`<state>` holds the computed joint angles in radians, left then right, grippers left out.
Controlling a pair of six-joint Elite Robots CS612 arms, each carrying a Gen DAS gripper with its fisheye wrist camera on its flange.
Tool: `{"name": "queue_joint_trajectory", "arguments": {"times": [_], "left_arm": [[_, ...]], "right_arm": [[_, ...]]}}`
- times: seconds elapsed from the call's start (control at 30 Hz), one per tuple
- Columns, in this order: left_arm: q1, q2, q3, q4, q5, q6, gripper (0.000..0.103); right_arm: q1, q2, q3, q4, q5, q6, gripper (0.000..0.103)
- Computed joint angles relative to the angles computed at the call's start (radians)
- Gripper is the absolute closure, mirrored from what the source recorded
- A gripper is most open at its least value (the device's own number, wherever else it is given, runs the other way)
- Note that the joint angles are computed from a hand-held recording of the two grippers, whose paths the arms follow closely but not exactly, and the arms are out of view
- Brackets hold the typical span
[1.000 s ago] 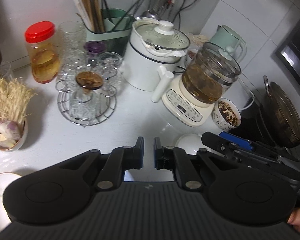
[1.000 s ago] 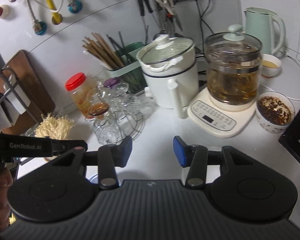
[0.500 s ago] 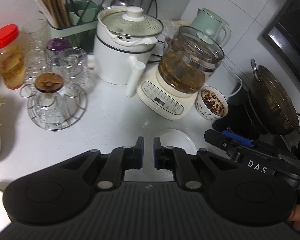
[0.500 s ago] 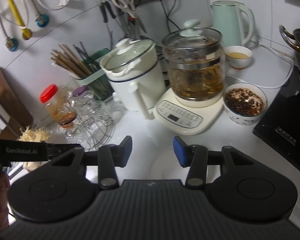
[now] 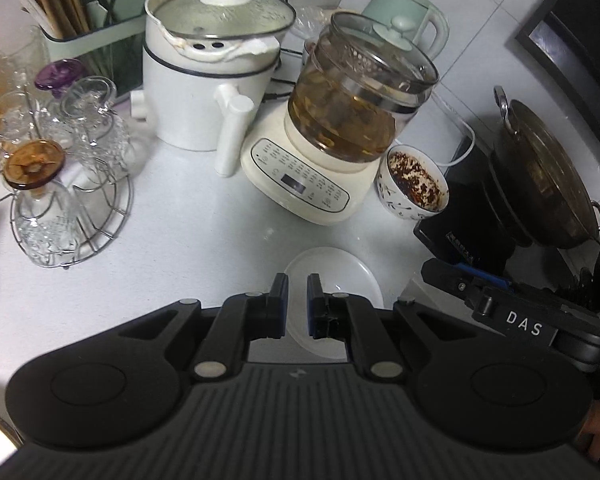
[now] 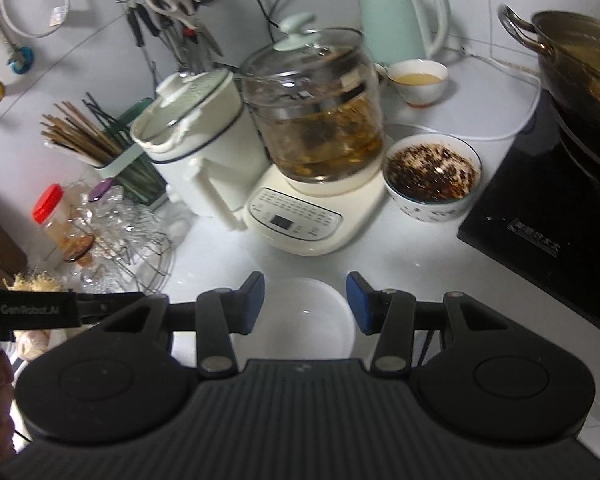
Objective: Organize plates and bowls
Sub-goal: 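Move the left tool to the white bowl by the kettle and grasp its rim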
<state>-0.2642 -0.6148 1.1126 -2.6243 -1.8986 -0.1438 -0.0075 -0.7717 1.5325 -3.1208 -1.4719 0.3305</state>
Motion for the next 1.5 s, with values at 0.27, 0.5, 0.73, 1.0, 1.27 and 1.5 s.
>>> {"name": "queue_joint_trajectory", "arguments": {"times": [0.27, 0.5, 0.73, 1.0, 1.27, 1.5], "left_arm": [[-0.010, 0.038, -0.051, 0.040, 0.002, 0.025, 0.064], [-0.014, 0.082, -0.114, 0.110, -0.003, 0.038, 0.057], [-0.017, 0.123, -0.164, 0.167, -0.025, 0.049, 0.057], [-0.017, 0.160, -0.211, 0.229, -0.035, 0.045, 0.058], [-0.019, 0.184, -0.244, 0.265, -0.028, 0.032, 0.067], [-0.019, 0.191, -0.250, 0.271, -0.031, 0.024, 0.084]], "right_arm": [[-0.017, 0.014, -0.008, 0.037, 0.009, 0.045, 0.026], [-0.036, 0.035, -0.019, 0.064, 0.062, 0.107, 0.023], [-0.050, 0.057, -0.027, 0.083, 0.130, 0.161, 0.025], [-0.052, 0.076, -0.044, 0.131, 0.174, 0.180, 0.045], [-0.051, 0.093, -0.060, 0.156, 0.201, 0.180, 0.051], [-0.047, 0.107, -0.083, 0.194, 0.207, 0.147, 0.073]]}}
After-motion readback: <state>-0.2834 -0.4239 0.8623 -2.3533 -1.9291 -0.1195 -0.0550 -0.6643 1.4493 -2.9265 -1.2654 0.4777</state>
